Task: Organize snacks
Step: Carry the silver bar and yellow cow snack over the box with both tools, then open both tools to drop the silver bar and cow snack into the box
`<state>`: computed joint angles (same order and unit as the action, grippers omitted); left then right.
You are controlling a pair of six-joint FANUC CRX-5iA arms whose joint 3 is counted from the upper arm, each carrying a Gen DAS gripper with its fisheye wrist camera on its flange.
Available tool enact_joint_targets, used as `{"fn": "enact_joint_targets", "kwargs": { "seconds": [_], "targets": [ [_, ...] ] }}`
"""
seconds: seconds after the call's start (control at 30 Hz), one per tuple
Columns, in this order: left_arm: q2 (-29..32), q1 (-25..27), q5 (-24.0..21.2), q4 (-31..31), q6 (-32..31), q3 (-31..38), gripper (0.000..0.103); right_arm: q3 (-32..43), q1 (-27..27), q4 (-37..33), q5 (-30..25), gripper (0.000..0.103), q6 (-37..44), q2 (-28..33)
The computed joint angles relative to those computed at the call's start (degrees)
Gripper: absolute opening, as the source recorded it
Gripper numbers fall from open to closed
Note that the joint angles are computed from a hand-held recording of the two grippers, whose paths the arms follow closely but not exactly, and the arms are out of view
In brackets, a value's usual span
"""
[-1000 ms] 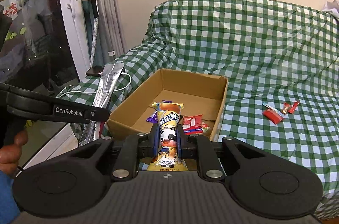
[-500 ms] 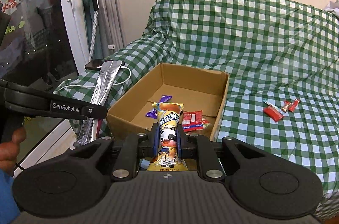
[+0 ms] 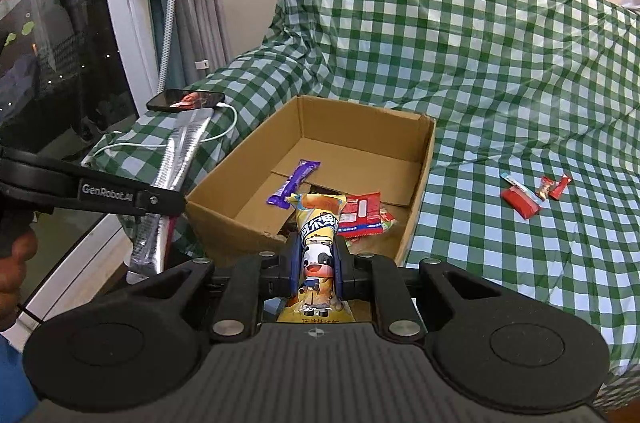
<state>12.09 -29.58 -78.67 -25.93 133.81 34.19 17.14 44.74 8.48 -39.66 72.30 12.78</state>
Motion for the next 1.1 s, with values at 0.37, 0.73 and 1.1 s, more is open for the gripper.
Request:
{"fn": "enact_joint_targets", "kwargs": {
  "seconds": [0.37,0.73,1.1],
  "targets": [
    [2.36,4.69,1.45,4.86,-2.41,0.71,0.020,10.29,-0.71,-2.30,-5.65,0.017,1.57,7.25],
    [9.47,9.10,1.56,8.63,-6.59,8.91,0.020,24.98,-3.18,-6.47,-11.58,0.017,4.55,17.21],
    [20.05,12.62,-1.70,12.42,-11.22,20.35,0.020,44.12,-5.32,-9.40,-19.73,0.017,4.99,30.41]
  ]
}}
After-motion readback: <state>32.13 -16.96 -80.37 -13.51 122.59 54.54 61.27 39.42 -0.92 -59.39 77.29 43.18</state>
